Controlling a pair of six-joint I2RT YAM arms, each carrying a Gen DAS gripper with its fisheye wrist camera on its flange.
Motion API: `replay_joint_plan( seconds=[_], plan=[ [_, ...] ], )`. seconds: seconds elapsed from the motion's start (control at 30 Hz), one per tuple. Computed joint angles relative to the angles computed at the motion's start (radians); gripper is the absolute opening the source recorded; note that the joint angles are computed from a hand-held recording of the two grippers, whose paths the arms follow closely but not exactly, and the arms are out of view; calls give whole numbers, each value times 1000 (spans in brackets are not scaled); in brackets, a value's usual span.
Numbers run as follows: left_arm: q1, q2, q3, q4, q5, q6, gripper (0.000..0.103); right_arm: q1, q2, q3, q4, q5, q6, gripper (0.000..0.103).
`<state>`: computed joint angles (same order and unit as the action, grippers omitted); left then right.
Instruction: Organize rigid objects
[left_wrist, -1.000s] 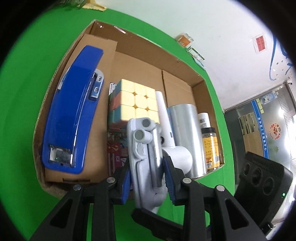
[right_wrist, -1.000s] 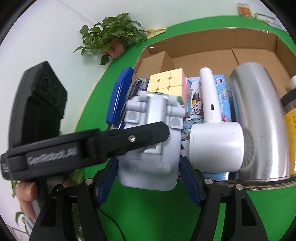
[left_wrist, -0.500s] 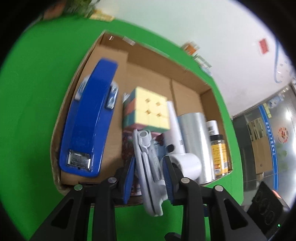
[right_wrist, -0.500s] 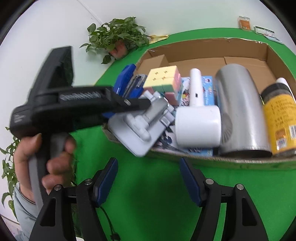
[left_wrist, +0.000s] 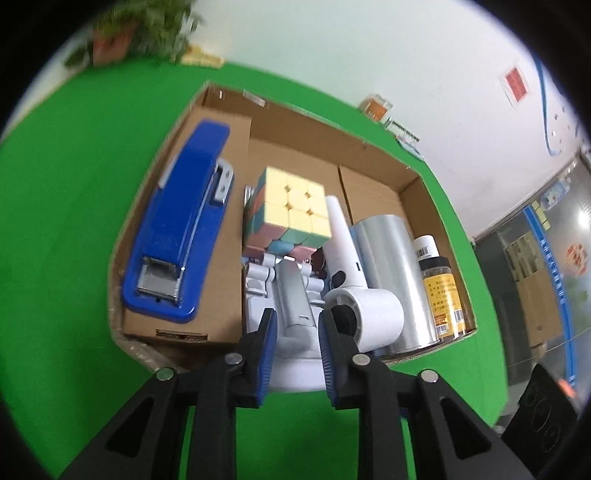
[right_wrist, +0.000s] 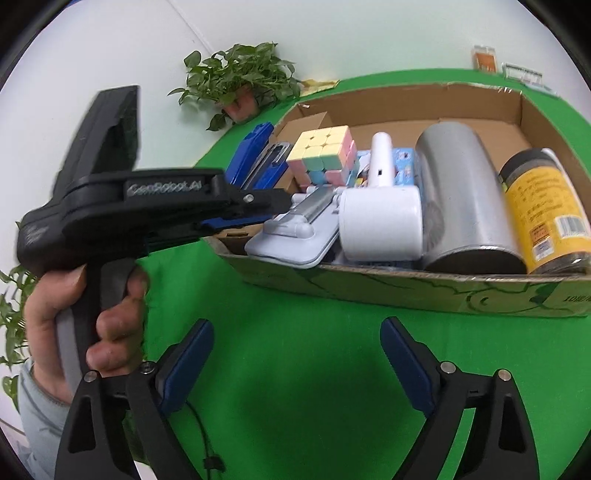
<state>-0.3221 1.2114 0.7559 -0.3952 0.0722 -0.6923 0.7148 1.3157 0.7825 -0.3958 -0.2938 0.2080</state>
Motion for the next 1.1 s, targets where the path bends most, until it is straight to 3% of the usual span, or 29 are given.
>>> replay_joint_plan(
  seconds=[0.03, 0.1, 0.17, 0.23, 0.27, 0.37, 0.5, 0.73, 0.9, 1.1],
  plan=[
    [-21, -29, -2, -23, -20, 4, 26, 4, -9, -1, 5, 20, -2, 92],
    [-58, -87, -13, -66, -55, -8, 47, 0, -27, -5, 18, 34, -12, 91],
    [-103, -140, -46, -71, -87, -14, 47, -8, -42, -13, 28, 32, -22, 85],
    [-149, -126, -53, -98, -109, 0, 40, -17, -41, -16, 20, 11, -31, 79],
    [-158, -120, -59, -102, -109, -4, 30, -22, -40, -18, 14, 4, -37, 78],
    [-150, -102, -94, -64, -80, -19, 25, -37, -62, -51, 6, -6, -63, 78],
    [-118, -30, -96, -15, -56, -25, 11, -68, -87, -93, -4, -14, -76, 78],
    [-114, -10, -83, -9, -22, -44, 11, -132, -100, -140, -10, -42, -79, 78],
    [-157, -78, -66, -31, -75, -62, 11, -116, -92, -164, -4, -45, -74, 78],
    [-108, 18, -44, 17, -38, -64, 11, -83, -91, -180, 8, -40, -52, 78]
  ],
)
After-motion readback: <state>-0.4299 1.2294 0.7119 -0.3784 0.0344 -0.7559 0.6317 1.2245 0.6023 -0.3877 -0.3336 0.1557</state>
